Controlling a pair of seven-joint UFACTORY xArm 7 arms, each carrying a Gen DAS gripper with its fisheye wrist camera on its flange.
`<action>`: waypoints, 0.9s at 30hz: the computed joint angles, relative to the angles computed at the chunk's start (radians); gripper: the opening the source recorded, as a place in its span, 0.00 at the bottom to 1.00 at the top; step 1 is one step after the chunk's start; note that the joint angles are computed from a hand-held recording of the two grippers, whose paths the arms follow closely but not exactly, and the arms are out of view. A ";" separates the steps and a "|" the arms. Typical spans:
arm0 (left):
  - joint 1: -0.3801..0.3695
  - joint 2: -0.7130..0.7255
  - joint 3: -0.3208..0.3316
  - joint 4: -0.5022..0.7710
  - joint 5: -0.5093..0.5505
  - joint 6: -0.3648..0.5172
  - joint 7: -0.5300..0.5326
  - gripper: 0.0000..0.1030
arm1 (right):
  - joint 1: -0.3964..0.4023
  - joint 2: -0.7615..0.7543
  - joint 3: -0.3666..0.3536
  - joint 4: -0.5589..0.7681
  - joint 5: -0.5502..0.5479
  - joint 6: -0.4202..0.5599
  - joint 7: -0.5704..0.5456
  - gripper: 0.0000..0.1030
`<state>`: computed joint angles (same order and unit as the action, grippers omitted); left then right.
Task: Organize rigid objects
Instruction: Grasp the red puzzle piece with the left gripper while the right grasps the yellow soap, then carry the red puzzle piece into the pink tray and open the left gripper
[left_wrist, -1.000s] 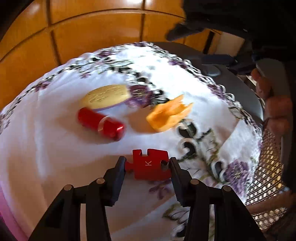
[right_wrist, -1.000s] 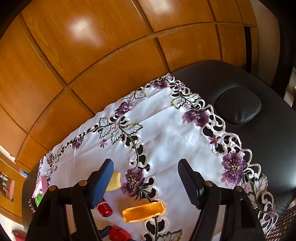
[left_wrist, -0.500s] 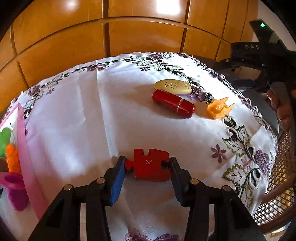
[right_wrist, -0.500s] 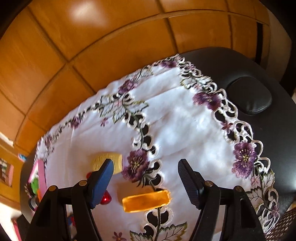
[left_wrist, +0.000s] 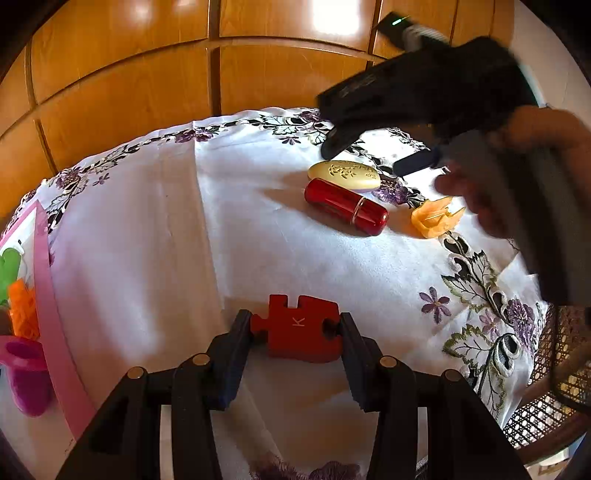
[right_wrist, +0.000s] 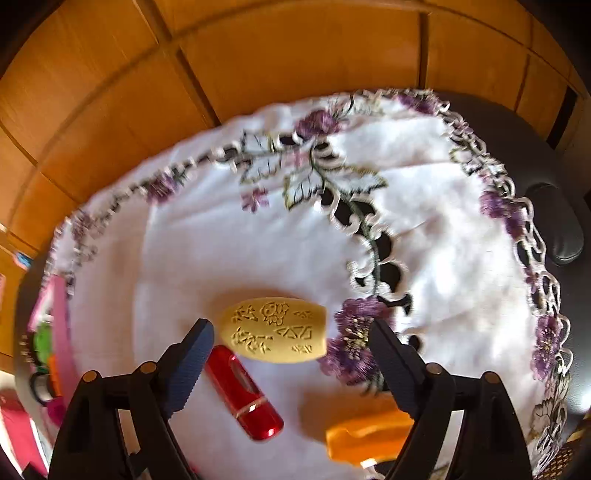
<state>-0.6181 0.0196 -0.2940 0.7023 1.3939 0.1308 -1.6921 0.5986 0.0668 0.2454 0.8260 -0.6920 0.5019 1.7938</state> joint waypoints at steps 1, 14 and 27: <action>0.001 0.001 0.001 0.001 0.007 -0.002 -0.009 0.45 | -0.002 0.026 -0.002 0.012 -0.005 -0.016 -0.001 0.85; -0.001 0.002 -0.001 0.007 0.071 0.005 -0.088 0.45 | 0.058 0.095 -0.039 0.069 -0.038 0.066 -0.031 0.76; -0.003 -0.008 -0.006 -0.004 -0.003 0.014 -0.018 0.45 | 0.091 0.144 -0.046 0.136 -0.029 0.149 -0.108 0.76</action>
